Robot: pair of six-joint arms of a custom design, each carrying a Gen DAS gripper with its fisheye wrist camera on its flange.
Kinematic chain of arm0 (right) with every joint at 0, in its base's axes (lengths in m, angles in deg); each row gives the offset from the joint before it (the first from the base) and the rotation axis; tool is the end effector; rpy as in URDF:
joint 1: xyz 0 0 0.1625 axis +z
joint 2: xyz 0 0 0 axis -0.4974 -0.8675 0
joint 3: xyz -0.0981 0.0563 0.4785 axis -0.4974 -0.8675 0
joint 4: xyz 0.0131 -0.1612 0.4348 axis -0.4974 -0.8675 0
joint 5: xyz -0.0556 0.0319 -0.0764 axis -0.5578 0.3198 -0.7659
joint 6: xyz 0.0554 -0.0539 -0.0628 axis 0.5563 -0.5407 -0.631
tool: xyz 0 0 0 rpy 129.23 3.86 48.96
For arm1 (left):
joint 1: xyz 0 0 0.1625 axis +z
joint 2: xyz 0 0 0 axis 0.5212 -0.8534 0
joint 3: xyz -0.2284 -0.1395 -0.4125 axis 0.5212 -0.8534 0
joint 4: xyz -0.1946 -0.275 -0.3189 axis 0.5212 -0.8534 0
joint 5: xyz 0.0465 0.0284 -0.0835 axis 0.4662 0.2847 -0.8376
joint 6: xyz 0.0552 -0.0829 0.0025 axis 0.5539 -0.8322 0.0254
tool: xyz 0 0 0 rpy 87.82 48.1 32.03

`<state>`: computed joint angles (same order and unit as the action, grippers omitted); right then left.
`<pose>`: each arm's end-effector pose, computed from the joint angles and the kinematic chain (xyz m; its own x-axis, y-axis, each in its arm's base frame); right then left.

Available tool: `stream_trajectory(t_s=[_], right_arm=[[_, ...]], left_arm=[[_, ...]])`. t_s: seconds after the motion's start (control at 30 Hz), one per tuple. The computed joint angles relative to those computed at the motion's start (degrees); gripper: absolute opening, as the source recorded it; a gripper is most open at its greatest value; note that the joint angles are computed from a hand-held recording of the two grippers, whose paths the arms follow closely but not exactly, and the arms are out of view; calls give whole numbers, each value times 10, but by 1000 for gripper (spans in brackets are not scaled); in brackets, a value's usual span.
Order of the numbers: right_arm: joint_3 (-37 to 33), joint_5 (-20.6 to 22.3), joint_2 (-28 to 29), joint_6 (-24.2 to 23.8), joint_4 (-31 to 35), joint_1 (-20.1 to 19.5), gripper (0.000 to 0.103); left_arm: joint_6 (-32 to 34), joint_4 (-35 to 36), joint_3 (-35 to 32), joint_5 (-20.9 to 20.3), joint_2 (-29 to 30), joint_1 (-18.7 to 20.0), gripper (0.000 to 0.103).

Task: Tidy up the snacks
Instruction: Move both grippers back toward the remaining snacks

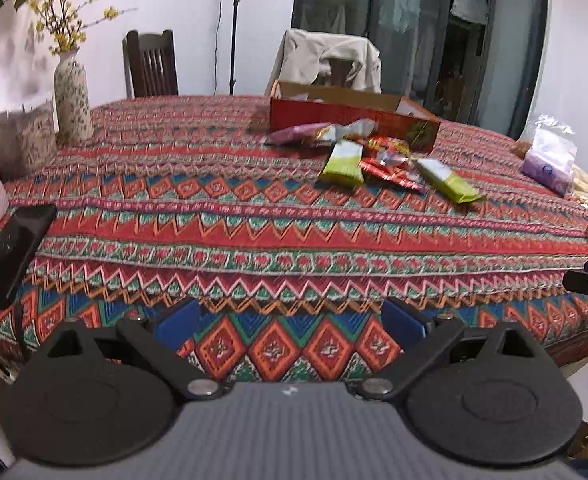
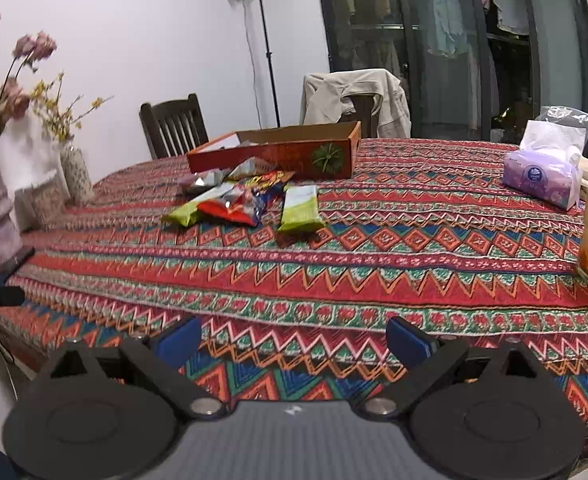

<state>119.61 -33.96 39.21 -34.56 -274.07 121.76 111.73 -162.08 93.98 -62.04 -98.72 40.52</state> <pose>0.1201 -0.7541 0.1415 -0.7977 0.0662 0.5994 -0.4837 0.5234 -0.7015 -0.0922 -0.8495 0.2011 -0.7054 0.3488 -0.6170 0.6762 0.5922 -0.4383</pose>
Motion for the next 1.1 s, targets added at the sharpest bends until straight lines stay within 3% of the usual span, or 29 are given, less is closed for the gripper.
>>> stream_trajectory(t_s=[0.57, 0.87, 1.1], right_arm=[[-77, 0, 31, 13, 68, -8, 99], [-169, 4, 67, 13, 130, -14, 97], [-253, 9, 99, -1, 181, -17, 91]], left_arm=[[-2, 88, -106, -2, 61, 4, 100], [2, 155, -228, -13, 128, 5, 100], [17, 224, -361, -28, 200, 5, 100]])
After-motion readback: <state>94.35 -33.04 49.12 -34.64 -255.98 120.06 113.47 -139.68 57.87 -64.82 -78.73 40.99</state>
